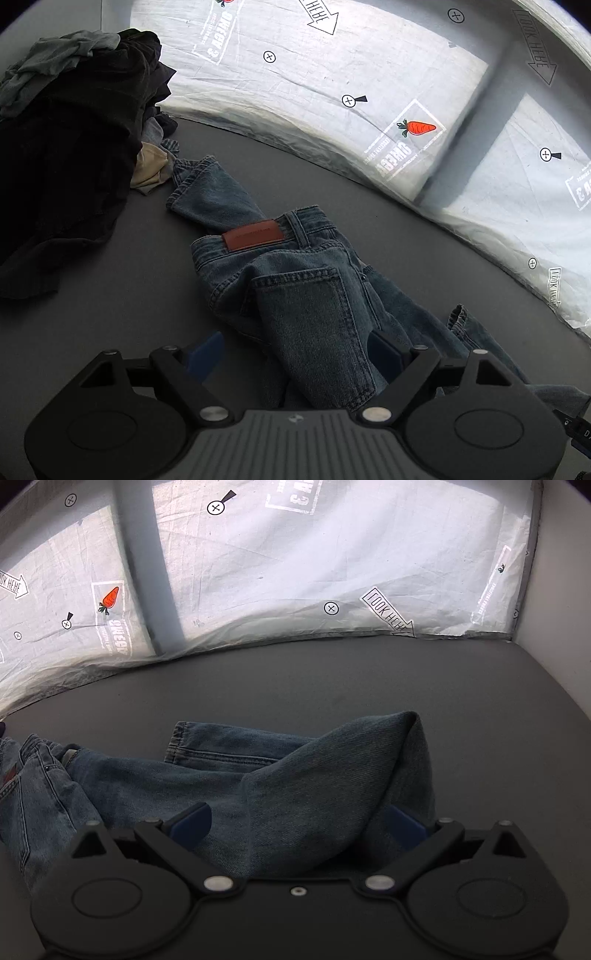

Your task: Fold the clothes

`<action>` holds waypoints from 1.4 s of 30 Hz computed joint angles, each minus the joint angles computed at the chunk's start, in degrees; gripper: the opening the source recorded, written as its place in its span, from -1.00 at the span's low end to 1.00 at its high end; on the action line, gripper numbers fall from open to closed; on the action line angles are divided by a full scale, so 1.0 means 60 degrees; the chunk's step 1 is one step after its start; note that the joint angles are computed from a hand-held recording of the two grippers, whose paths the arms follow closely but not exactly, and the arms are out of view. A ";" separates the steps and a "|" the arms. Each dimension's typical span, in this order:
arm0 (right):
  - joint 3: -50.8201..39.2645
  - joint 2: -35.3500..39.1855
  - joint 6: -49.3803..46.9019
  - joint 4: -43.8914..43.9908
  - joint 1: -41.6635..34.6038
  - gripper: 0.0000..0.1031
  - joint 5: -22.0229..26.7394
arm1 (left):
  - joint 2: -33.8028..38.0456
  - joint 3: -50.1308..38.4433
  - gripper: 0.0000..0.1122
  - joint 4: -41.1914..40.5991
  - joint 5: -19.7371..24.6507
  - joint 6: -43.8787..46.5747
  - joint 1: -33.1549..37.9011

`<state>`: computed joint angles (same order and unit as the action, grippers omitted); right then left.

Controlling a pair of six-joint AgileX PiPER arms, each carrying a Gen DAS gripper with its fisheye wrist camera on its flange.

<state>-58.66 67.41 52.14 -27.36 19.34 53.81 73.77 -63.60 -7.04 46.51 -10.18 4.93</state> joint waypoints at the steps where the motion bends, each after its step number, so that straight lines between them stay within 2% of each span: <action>1: 0.0003 0.0077 0.0247 0.0038 -0.0082 0.97 0.0053 | 0.0385 -0.0224 0.53 0.0031 -0.0023 0.0086 -0.0063; 5: 0.0248 0.0173 0.1190 -0.0407 0.0157 0.92 0.0574 | 0.1579 -0.1071 0.53 -0.0229 0.0349 0.0816 -0.0142; 8: 0.0532 0.0113 0.1261 -0.0182 -0.0049 0.79 0.0416 | 0.2213 -0.1427 0.53 -0.0140 0.0416 0.0899 -0.0201; 10: 0.0623 0.0216 0.0823 0.0260 -0.0517 0.66 0.0025 | 0.2592 -0.1608 0.53 -0.0141 0.0426 0.0854 -0.0178; 14: 0.0666 0.0653 -0.0645 0.1829 -0.1687 0.63 -0.1057 | 0.2923 -0.1614 0.53 -0.0063 0.0218 0.0782 -0.0218; 15: 0.0627 0.0843 -0.1084 0.2421 -0.2038 0.57 -0.1294 | 0.2948 -0.1578 0.53 -0.0007 0.0174 0.0748 -0.0245; 18: 0.0331 0.1578 -0.2117 0.3921 -0.2932 0.17 -0.1599 | 0.3014 -0.1401 0.53 0.0108 0.0038 0.0534 -0.0295; 22: 0.0151 0.1915 -0.2414 0.4297 -0.3263 -0.38 -0.1623 | 0.3070 -0.1215 0.53 -0.0025 -0.0042 0.0301 -0.0244; 26: 0.0120 0.1808 -0.2797 0.4461 -0.3383 -0.64 -0.1734 | 0.3318 -0.1350 0.60 -0.0007 0.0071 0.0008 -0.0221; 28: 0.0048 0.1704 -0.2690 0.4256 -0.3326 -0.82 -0.1964 | 0.3409 -0.1480 0.60 -0.0123 0.0172 0.0120 -0.0154; 30: -0.0363 0.1816 -0.2656 0.3723 -0.3214 -0.86 -0.2333 | 0.3461 -0.1627 0.60 -0.0169 0.0279 0.0187 -0.0116; 34: -0.2641 0.2988 -0.3221 0.2704 -0.3114 -0.93 -0.2923 | 0.3370 -0.1739 0.60 -0.0056 0.0252 0.0155 -0.0072; 37: -0.5049 0.4143 -0.3987 0.3150 -0.3125 -0.93 -0.3444 | 0.3105 -0.1654 0.60 -0.0058 0.0155 0.0147 0.0040; 39: -0.6074 0.4620 -0.3597 0.2015 -0.2597 -0.93 -0.3997 | 0.2924 -0.1599 0.60 0.0159 0.0134 -0.0021 0.0057; 42: -0.6515 0.4860 -0.2587 -0.0175 -0.1843 -0.93 -0.4953 | 0.2671 -0.1422 0.60 0.0334 0.0103 -0.0206 0.0130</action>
